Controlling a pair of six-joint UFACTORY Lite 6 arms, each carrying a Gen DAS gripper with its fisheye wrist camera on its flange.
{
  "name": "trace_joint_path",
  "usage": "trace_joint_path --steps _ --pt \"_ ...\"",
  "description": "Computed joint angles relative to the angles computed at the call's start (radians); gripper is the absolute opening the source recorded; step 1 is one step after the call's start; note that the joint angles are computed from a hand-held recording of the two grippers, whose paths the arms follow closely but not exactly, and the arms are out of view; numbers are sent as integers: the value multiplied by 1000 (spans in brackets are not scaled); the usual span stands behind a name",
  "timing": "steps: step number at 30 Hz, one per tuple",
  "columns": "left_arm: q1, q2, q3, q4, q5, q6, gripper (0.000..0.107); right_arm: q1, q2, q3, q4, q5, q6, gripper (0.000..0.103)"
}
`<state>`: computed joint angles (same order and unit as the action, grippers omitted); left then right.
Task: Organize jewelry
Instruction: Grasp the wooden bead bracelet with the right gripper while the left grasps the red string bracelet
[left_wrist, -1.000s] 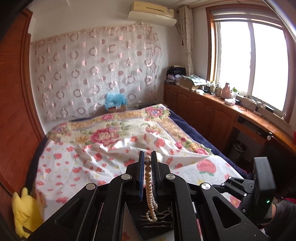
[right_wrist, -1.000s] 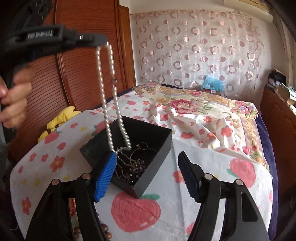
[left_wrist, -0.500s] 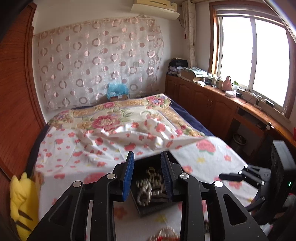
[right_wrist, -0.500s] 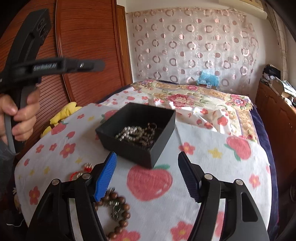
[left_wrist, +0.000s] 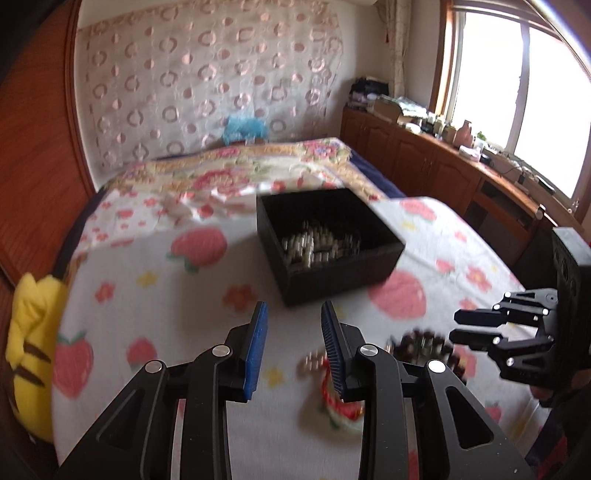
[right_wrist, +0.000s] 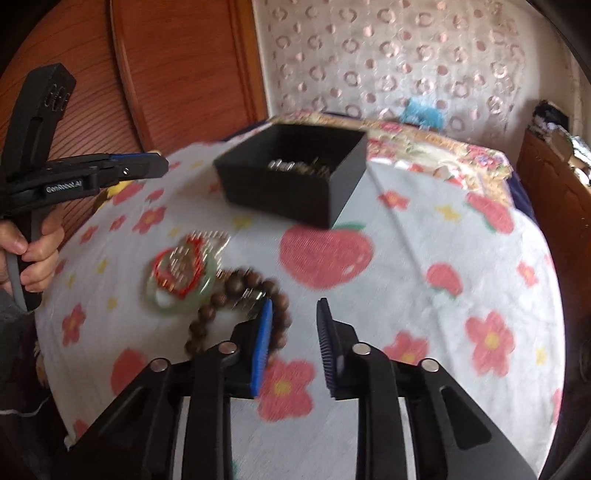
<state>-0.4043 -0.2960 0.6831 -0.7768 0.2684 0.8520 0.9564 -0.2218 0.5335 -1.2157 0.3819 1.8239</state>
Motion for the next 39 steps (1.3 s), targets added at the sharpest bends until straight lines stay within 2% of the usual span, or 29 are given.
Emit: trace_joint_path --steps 5,9,14,20,26,32,39 --pt "4 -5 -82 -50 3 57 28 28 33 6 26 -10 -10 11" --pt "8 19 -99 -117 19 115 28 34 54 28 42 25 -13 11" --pt "20 44 -93 -162 65 141 26 66 73 15 -89 61 144 12" --pt "8 57 -101 -149 83 97 25 11 28 -28 -150 -18 201 13" --pt "21 80 -105 -229 113 163 11 19 25 -29 -139 -9 193 14" --pt "-24 1 -136 -114 47 42 4 26 27 -29 -137 -1 194 14" --pt "7 -73 -159 -110 63 38 4 21 26 -33 -148 -7 209 14"
